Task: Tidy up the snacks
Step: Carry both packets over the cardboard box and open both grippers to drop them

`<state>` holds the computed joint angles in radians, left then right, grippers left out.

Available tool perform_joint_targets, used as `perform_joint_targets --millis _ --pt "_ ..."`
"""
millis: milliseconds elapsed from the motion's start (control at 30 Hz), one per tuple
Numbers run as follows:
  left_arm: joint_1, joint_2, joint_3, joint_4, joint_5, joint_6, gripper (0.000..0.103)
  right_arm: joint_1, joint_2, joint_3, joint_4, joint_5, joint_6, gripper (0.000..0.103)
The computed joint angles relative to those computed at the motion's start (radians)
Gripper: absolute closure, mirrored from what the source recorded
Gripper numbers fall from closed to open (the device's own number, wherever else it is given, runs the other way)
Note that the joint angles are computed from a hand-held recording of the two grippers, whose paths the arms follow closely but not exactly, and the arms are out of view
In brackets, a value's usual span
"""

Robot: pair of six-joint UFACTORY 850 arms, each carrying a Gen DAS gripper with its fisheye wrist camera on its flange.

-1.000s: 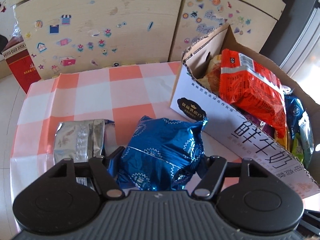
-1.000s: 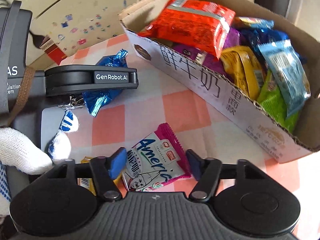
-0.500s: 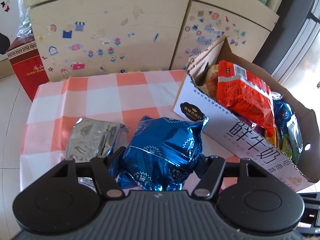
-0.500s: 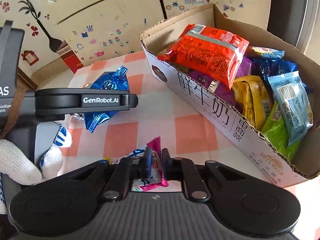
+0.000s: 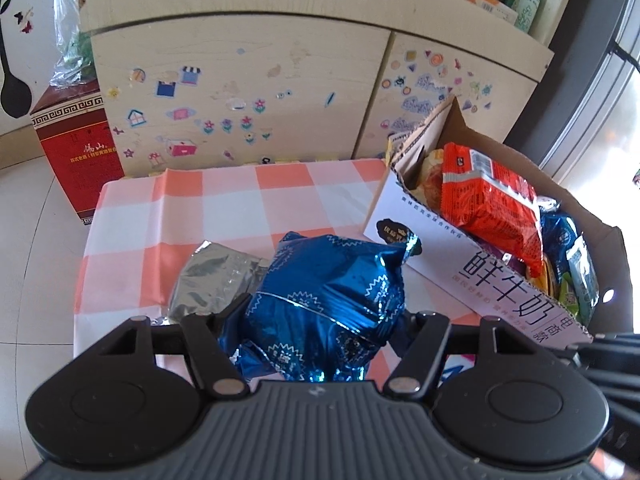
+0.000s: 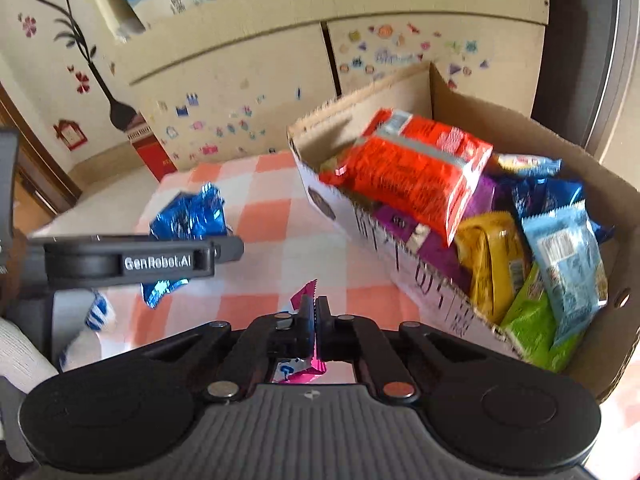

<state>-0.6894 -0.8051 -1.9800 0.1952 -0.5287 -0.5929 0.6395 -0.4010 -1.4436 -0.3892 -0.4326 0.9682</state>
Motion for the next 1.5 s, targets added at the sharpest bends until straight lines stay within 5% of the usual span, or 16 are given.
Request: perform_joint_targets --millis 467,567,633,833,1100,1167,1200,1500 --pt "-0.018 0.037 0.037 0.165 0.045 -0.123 0.036 -0.006 0.030 0.018 -0.086 0.041 0.069 0.099" --pt "-0.016 0.034 0.035 0.152 0.041 -0.115 0.036 -0.021 0.014 0.012 0.076 0.005 -0.001 0.081" --pt "-0.014 0.033 0.033 0.144 0.036 -0.114 0.036 -0.016 -0.002 0.001 0.113 -0.031 -0.008 0.055" --pt "-0.013 0.029 0.026 0.166 0.021 -0.146 0.036 0.000 -0.060 -0.049 0.129 -0.039 0.016 0.028" --pt "-0.012 0.018 0.013 0.189 -0.014 -0.178 0.036 0.020 -0.162 -0.141 0.022 -0.146 0.081 0.030" --pt "-0.012 0.020 0.016 0.191 -0.014 -0.181 0.036 0.034 -0.167 -0.145 -0.048 -0.167 0.094 0.043" --pt "-0.012 0.021 0.018 0.193 -0.013 -0.183 0.036 0.036 -0.164 -0.141 -0.061 -0.167 0.092 0.050" --pt "-0.022 0.030 0.032 0.273 0.005 -0.235 0.036 0.042 -0.094 -0.088 -0.177 -0.092 0.126 0.052"
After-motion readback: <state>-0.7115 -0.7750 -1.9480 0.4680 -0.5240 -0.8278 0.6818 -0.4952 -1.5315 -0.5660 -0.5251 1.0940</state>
